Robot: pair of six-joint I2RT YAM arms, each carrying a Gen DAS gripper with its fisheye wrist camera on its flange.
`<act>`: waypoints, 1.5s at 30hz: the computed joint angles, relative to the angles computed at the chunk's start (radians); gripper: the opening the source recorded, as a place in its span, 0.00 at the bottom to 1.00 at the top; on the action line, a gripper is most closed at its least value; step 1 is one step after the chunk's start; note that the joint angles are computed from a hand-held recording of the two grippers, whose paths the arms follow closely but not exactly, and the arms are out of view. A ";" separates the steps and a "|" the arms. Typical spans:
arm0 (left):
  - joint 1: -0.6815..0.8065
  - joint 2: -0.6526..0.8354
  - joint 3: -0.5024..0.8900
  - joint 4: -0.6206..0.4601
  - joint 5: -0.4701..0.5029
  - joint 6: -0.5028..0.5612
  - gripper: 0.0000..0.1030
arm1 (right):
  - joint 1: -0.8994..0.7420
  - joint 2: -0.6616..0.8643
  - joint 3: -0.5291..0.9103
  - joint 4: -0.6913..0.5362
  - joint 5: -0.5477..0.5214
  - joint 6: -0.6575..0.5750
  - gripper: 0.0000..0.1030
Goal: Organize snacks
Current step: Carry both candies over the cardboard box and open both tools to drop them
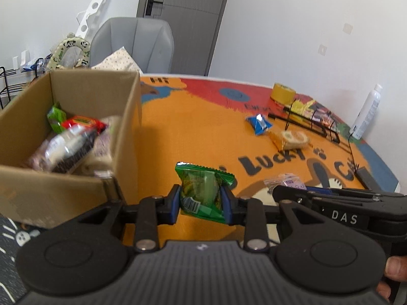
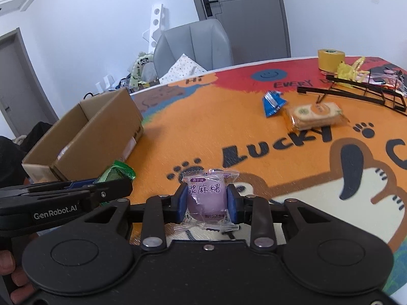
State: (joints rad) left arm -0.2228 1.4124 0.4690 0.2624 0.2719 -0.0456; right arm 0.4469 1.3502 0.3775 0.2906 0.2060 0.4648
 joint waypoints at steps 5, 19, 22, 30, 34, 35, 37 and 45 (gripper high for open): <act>0.045 -0.043 0.048 -0.078 0.043 0.016 0.31 | 0.012 0.000 0.072 -0.051 0.004 -0.008 0.29; 0.177 -0.116 0.179 -0.208 0.116 0.037 0.31 | 0.026 0.020 0.235 -0.111 -0.003 -0.051 0.29; 0.213 -0.113 0.206 -0.223 0.120 0.041 0.31 | 0.035 0.043 0.269 -0.110 -0.009 -0.060 0.29; 0.319 -0.071 0.258 -0.240 0.143 0.062 0.31 | 0.064 0.118 0.358 -0.099 -0.020 -0.075 0.29; 0.363 -0.042 0.280 -0.239 0.147 0.075 0.31 | 0.085 0.160 0.401 -0.092 -0.020 -0.071 0.29; 0.373 -0.035 0.283 -0.238 0.150 0.079 0.31 | 0.090 0.171 0.412 -0.091 -0.021 -0.071 0.29; 0.390 -0.015 0.295 -0.235 0.155 0.084 0.31 | 0.100 0.187 0.431 -0.090 -0.024 -0.071 0.29; 0.422 0.092 0.324 -0.156 0.146 0.094 0.33 | 0.150 0.257 0.503 -0.085 -0.014 -0.065 0.29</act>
